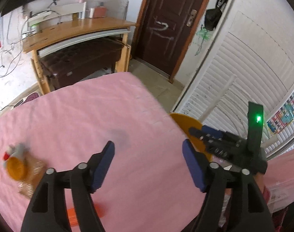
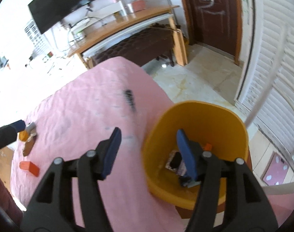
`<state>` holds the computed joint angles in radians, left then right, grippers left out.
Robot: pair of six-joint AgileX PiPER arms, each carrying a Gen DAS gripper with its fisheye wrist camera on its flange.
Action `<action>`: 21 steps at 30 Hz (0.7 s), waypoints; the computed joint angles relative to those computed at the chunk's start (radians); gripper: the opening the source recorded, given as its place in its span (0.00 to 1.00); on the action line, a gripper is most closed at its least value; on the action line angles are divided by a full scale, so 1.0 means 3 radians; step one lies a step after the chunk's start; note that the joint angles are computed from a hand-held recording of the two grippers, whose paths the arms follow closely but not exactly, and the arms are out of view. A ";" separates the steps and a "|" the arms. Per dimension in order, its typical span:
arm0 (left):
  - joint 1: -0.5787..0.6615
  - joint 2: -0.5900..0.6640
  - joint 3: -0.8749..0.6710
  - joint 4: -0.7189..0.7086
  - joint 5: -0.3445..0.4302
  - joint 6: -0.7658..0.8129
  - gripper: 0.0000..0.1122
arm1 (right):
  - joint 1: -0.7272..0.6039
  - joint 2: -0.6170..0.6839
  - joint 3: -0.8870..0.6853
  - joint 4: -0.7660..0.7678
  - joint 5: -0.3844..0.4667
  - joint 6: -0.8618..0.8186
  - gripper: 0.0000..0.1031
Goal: Collect trash
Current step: 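Return to the table and grasp the long orange box with the left tool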
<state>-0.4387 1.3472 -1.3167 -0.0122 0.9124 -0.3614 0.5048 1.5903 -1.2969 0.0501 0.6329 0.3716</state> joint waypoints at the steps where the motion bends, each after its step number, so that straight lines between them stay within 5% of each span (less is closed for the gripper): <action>1: 0.0143 -0.0149 0.0127 -0.0060 -0.0005 0.0104 0.63 | 0.0061 0.0025 -0.0061 -0.0030 0.0030 0.0025 0.56; 10: 0.1025 -0.0765 0.0647 -0.0461 0.0171 0.1009 0.64 | 0.0571 0.0425 -0.0774 -0.0218 0.0349 0.0122 0.56; 21: 0.1490 -0.0730 0.0969 -0.1084 0.0364 0.2469 0.65 | 0.0934 0.0762 -0.1403 -0.0428 0.0716 0.0249 0.56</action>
